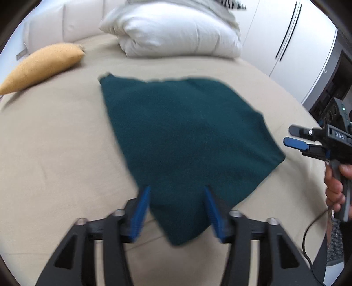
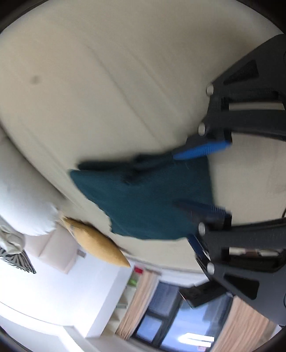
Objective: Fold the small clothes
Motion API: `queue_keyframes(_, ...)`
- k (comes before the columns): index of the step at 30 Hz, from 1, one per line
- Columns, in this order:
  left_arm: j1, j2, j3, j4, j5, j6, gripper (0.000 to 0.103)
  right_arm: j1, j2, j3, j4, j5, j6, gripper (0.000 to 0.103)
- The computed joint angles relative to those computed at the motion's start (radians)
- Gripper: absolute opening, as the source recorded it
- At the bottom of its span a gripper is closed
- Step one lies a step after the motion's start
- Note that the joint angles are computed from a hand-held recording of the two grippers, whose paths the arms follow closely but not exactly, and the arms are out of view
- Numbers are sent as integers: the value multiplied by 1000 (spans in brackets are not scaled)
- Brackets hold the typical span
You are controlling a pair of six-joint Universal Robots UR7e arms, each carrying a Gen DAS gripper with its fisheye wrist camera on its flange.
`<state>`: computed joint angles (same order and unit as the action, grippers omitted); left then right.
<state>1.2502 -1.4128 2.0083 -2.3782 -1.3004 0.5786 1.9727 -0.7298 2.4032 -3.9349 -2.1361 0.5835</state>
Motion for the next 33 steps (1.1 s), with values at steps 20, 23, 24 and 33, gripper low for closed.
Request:
queue_keyframes(20, 53, 310, -301, 129, -71, -308, 75, -297, -57, -205, 353, 319, -193, 25)
queue_keyframes(23, 65, 319, -312, 130, -92, -333, 66, -286, -48, -233, 394, 273, -222, 24)
queue_keyframes(24, 64, 322, -312, 127, -94, -340, 64, -285, -45, -236, 399, 267, -223, 23)
queue_keyframes(33, 82, 291, -334, 226, -146, -394, 44, -187, -35, -257, 452, 75, -199, 21)
